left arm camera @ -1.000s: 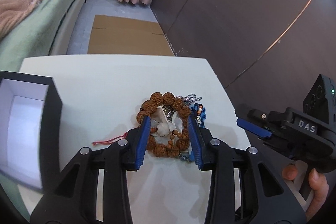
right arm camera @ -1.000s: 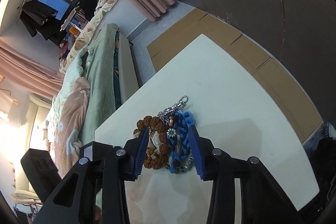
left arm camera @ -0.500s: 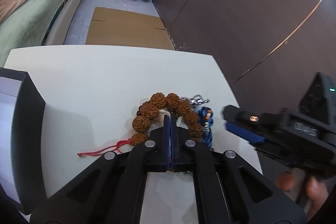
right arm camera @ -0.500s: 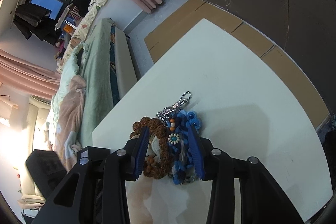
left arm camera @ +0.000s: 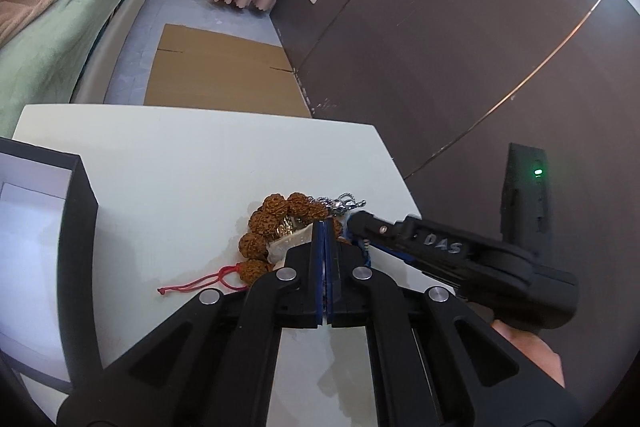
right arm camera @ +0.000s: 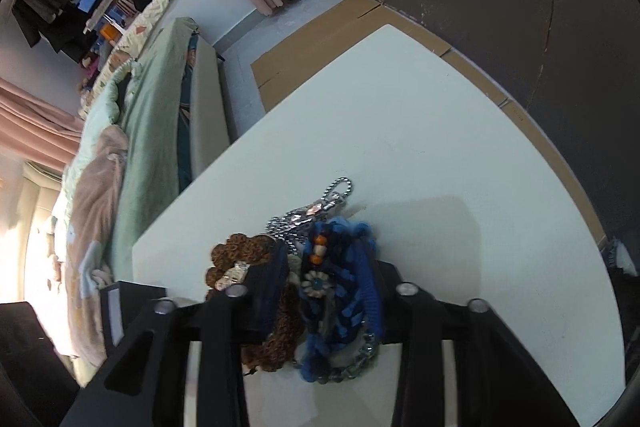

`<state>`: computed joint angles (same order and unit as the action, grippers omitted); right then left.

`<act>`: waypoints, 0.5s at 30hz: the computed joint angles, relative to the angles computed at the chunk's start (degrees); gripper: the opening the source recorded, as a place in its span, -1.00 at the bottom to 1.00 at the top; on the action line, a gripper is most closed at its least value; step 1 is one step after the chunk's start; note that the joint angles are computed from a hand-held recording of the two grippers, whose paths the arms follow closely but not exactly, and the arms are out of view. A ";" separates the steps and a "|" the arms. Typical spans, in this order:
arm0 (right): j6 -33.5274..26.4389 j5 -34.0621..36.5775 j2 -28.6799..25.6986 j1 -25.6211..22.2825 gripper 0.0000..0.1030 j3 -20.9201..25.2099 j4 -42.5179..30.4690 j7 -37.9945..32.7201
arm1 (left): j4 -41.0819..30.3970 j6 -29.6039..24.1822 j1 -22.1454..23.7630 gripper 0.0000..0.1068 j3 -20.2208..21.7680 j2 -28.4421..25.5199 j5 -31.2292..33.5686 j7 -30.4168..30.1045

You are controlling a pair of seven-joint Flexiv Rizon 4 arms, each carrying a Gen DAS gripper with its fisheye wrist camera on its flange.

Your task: Organize jewelry

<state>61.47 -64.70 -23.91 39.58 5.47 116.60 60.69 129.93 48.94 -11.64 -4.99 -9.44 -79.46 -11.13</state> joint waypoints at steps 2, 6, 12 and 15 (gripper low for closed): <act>2.22 -3.69 0.47 -0.02 -0.78 -1.19 1.14 4.71 | 0.08 -1.37 0.41 -0.96 0.25 0.42 -0.11 -0.06; 0.70 -8.34 2.08 -0.31 -0.80 -0.79 1.80 8.84 | -0.15 -2.62 0.83 -0.96 0.64 1.23 -0.31 -0.02; -3.28 -11.07 3.61 -0.76 -0.81 1.66 1.07 9.38 | 0.05 -5.28 1.74 -0.96 1.64 3.04 -1.74 0.65; -5.75 -12.82 4.44 -0.23 -0.81 2.48 0.62 9.73 | 0.57 -6.51 2.12 -0.96 2.24 4.33 -2.65 1.45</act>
